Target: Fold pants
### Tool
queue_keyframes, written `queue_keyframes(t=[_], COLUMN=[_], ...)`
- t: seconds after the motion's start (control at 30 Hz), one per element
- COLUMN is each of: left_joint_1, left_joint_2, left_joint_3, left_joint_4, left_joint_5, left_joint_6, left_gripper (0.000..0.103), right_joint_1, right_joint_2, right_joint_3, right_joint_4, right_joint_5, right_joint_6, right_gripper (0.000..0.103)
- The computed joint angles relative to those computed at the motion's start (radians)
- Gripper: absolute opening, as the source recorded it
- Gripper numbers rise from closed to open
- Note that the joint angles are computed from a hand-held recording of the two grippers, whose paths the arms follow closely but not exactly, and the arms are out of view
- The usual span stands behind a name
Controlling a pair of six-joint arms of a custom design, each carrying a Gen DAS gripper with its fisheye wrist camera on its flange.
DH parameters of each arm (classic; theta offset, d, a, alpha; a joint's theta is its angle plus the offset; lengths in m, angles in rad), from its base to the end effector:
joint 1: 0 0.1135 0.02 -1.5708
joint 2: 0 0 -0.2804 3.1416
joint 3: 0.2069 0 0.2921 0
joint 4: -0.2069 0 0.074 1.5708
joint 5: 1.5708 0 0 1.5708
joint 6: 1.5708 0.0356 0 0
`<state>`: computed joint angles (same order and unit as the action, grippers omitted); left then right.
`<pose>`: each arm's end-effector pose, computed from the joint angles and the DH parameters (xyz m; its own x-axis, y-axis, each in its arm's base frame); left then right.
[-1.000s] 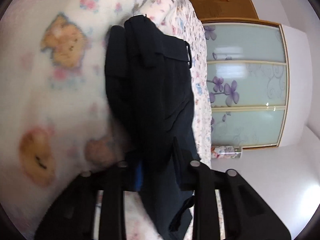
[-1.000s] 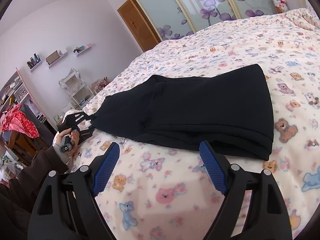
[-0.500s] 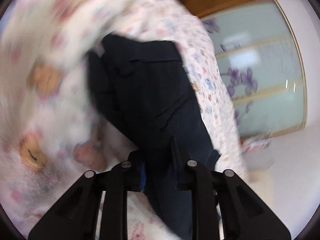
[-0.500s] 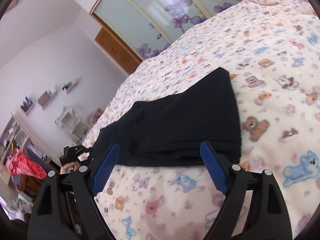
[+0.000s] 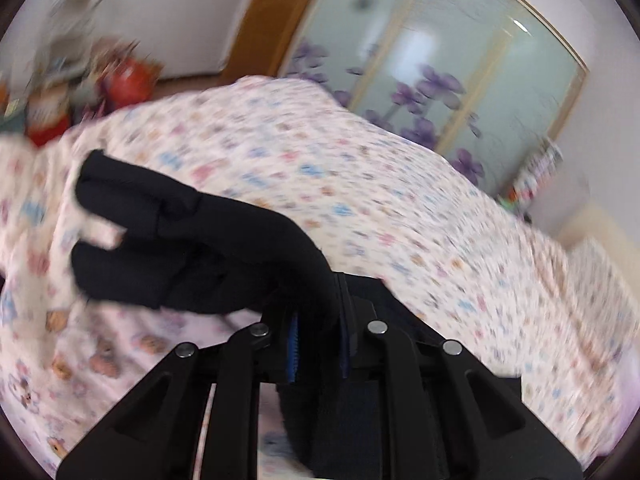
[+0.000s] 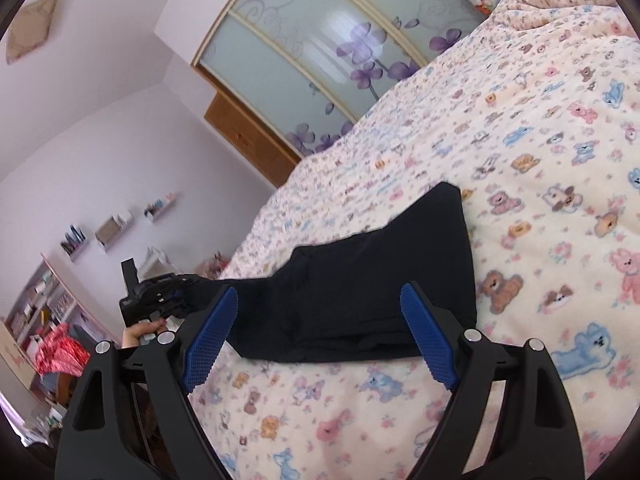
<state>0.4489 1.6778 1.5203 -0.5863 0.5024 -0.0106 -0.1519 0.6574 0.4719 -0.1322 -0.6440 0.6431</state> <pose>0.3850 0.1664 0.3355 -0.6093 -0.3038 -0.7324 -0.0675 0.9402 -0.3338 0.1885 -0.0072 0.2591 -0.5126 0.5636 -0.6477 -0.1692 0.6733 0.7198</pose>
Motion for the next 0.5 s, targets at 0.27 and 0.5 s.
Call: queue_keyframes(t=[0.27, 0.5], left_joint_1=[-0.553, -0.815], left_joint_2=[-0.331, -0.342], left_joint_3=[-0.483, -0.777], left_joint_4=[0.233, 0.396], left_joint_5=[-0.36, -0.53], left_joint_6=[0.481, 0.643], left_gripper=[0.016, 0.016], right_joint_1=[-0.111, -0.241], right_joint_2=[-0.06, -0.078], right_joint_3=[-0.038, -0.055], right_joint_4=[0.064, 0.064], right_joint_5=[-0.038, -0.102], right_joint_6=[0.095, 0.133], right_gripper=[0.086, 0.086])
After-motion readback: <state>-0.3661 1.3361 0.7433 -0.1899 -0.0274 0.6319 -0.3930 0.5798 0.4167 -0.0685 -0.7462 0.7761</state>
